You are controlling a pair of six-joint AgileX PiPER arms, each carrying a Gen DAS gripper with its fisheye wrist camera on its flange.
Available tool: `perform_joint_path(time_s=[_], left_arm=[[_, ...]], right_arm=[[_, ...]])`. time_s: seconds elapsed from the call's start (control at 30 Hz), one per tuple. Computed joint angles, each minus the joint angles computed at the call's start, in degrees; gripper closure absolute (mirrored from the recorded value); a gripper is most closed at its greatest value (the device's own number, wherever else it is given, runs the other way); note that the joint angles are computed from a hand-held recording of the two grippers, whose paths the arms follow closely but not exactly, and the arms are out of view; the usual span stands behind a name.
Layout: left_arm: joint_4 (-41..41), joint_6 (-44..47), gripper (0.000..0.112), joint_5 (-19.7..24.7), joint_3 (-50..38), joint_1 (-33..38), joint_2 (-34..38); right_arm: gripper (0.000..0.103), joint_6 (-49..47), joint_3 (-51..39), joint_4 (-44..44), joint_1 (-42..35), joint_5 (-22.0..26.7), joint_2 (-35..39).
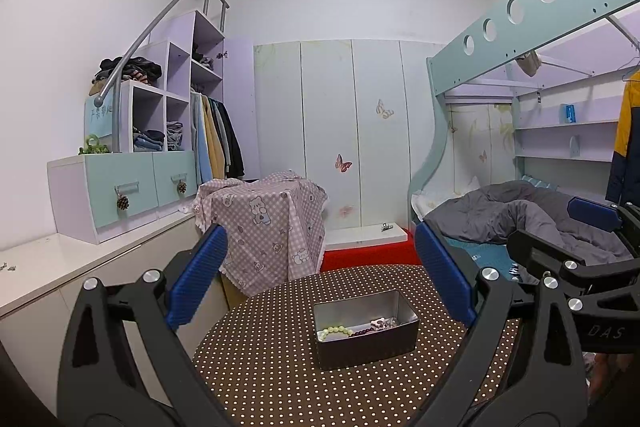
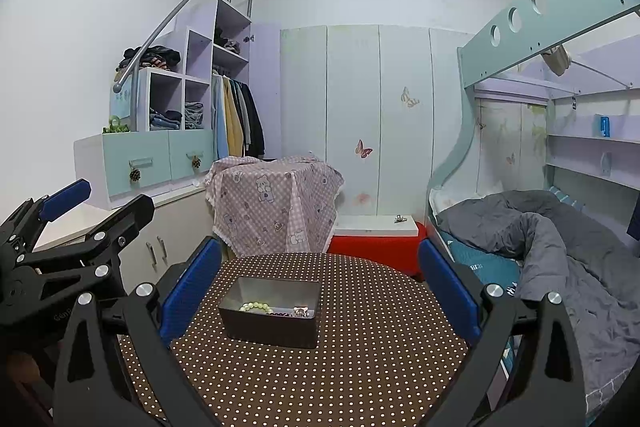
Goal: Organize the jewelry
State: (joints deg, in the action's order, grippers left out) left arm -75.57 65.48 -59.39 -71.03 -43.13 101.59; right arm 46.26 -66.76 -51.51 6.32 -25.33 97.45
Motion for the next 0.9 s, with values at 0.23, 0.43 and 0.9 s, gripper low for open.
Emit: perform_joint_path(time_s=[0.23, 0.43, 0.9], left_arm=[[0.29, -0.36, 0.019, 0.34, 0.51, 0.23, -0.39], [2.28, -3.33, 0.018, 2.61, 3.27, 1.6, -1.81], [3.36, -3.75, 0.017, 4.25, 5.68, 4.19, -3.15]], right_arm=[[0.008, 0.05, -0.02, -0.08, 0.0, 0.15, 0.04], [0.008, -5.52, 1.63, 6.19, 0.18, -0.96, 0.03], [0.008, 1.32, -0.98, -0.33, 0.08, 0.76, 1.07]])
